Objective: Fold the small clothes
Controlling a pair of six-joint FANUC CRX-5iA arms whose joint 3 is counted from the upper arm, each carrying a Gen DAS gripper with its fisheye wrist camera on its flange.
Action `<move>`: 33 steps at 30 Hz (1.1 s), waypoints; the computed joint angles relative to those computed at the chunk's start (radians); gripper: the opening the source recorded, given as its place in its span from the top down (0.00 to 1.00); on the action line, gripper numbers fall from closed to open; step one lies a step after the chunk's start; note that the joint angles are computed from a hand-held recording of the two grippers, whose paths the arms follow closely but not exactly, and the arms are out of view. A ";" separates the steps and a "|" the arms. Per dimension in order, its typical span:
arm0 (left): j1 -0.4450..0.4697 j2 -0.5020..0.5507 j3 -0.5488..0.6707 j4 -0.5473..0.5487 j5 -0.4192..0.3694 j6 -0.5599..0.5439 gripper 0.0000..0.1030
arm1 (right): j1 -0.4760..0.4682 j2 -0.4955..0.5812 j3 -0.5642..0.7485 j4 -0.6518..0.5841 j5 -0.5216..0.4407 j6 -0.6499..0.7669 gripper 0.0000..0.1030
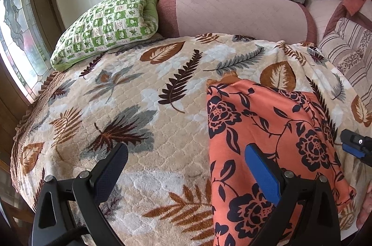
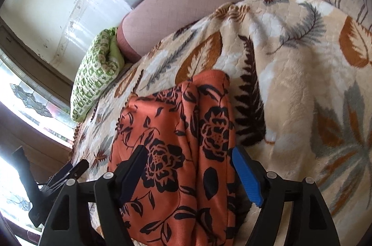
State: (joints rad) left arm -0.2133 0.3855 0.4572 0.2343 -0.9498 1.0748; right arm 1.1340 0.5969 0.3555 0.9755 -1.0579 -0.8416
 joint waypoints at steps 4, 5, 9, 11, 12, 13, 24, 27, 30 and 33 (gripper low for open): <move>0.002 0.001 -0.001 0.006 -0.006 -0.003 0.03 | 0.001 0.011 0.019 -0.016 -0.011 0.017 0.24; 0.002 0.005 0.002 0.007 -0.010 -0.004 0.03 | 0.001 0.011 0.019 -0.019 -0.013 0.013 0.24; 0.014 0.056 0.058 0.028 -0.088 -0.008 0.03 | 0.000 0.003 0.009 -0.045 -0.025 -0.006 0.24; 0.030 0.101 0.108 0.064 -0.156 -0.017 0.03 | -0.001 -0.003 0.001 -0.060 -0.028 -0.018 0.24; 0.036 0.116 0.125 0.069 -0.170 -0.016 0.03 | -0.002 -0.011 -0.013 -0.061 -0.022 -0.034 0.24; 0.036 0.123 0.136 0.058 -0.169 -0.010 0.03 | -0.004 -0.021 -0.034 -0.054 -0.010 -0.057 0.24; -0.002 0.241 0.290 0.075 -0.327 -0.128 0.03 | -0.045 -0.072 -0.154 -0.009 0.151 -0.205 0.23; -0.011 0.240 0.279 0.080 -0.320 -0.141 0.03 | -0.069 -0.070 -0.165 -0.008 0.234 -0.227 0.23; -0.021 0.245 0.283 0.074 -0.323 -0.145 0.03 | -0.084 -0.049 -0.132 -0.069 0.262 -0.190 0.21; -0.027 0.258 0.296 0.083 -0.335 -0.146 0.03 | -0.095 -0.040 -0.125 -0.055 0.284 -0.201 0.15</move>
State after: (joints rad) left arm -0.2400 0.6437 0.7531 0.3169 -1.2850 0.9288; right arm 1.0395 0.5571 0.2309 0.9208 -0.7737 -1.0426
